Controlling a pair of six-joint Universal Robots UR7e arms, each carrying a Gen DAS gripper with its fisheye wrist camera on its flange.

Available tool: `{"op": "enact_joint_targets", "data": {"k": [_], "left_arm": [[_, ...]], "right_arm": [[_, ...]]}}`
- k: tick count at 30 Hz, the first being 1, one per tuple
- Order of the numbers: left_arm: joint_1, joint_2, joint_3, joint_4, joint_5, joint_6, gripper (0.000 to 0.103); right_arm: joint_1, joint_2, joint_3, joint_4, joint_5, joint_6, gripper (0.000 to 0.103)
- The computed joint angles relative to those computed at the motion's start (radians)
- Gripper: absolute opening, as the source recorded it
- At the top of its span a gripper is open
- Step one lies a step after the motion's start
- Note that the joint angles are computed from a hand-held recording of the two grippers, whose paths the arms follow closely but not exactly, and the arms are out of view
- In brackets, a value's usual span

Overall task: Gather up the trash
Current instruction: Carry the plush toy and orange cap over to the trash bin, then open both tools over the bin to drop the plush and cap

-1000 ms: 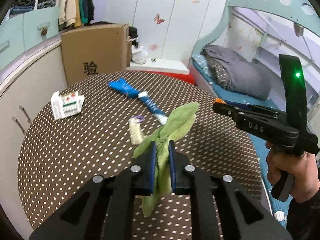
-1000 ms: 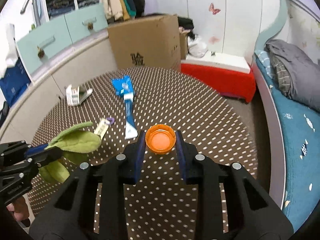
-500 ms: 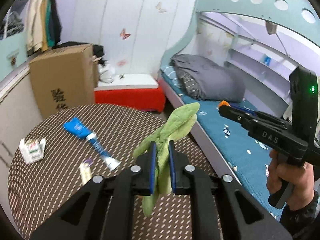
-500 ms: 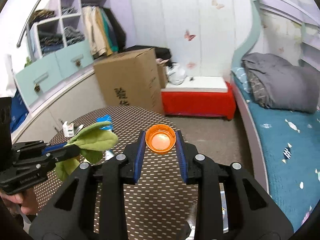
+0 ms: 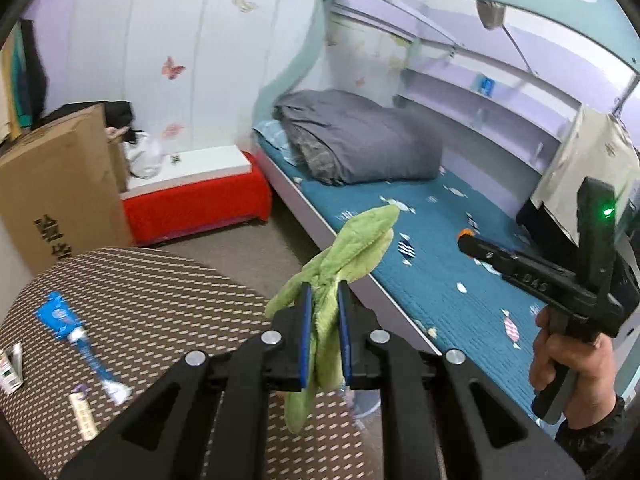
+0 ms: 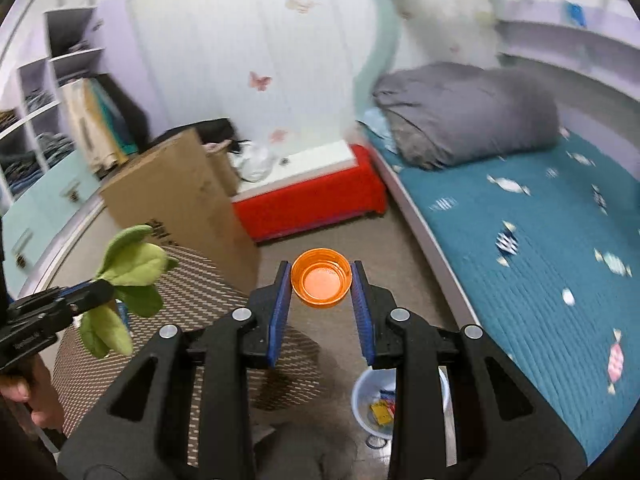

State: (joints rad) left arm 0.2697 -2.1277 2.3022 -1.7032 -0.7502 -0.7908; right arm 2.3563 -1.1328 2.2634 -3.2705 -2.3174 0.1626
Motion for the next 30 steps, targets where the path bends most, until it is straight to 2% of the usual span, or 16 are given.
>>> {"op": "enact_joint_targets", "data": {"k": [4,7,11,19,20,21,22,27,30], "left_arm": [[0.09,0.129,0.031,-0.215,-0.075,0.116,0.012],[0.146,0.224,0.048,-0.328,-0.119,0.163,0.012],[0.204,0.322,0.063,-0.404,-0.151,0.194,0.012],[0.301,0.499,0.063,-0.511,-0.205,0.245,0.012],[0.31,0.514,0.061,-0.519,-0.209,0.251,0.012],[0.32,0.536,0.058,-0.529,-0.212,0.257,0.012],[0.331,0.56,0.054,-0.541,-0.215,0.264,0.012],[0.375,0.655,0.033,-0.57,-0.244,0.294,0.012],[0.398,0.716,0.015,-0.59,-0.264,0.319,0.012]], "right_arm": [[-0.076,-0.035,0.06,0.0,0.007,0.048,0.029],[-0.147,-0.04,0.095,0.002,0.033,0.075,0.029],[-0.237,-0.023,0.144,-0.025,0.087,0.105,0.029],[-0.407,0.06,0.187,-0.096,0.209,0.108,0.031],[-0.435,0.071,0.191,-0.102,0.231,0.108,0.034],[-0.453,0.075,0.195,-0.105,0.244,0.113,0.053],[-0.468,0.078,0.202,-0.121,0.253,0.12,0.064],[-0.491,0.056,0.25,-0.205,0.26,0.15,0.075],[-0.488,0.015,0.263,-0.214,0.247,0.143,0.077]]}}
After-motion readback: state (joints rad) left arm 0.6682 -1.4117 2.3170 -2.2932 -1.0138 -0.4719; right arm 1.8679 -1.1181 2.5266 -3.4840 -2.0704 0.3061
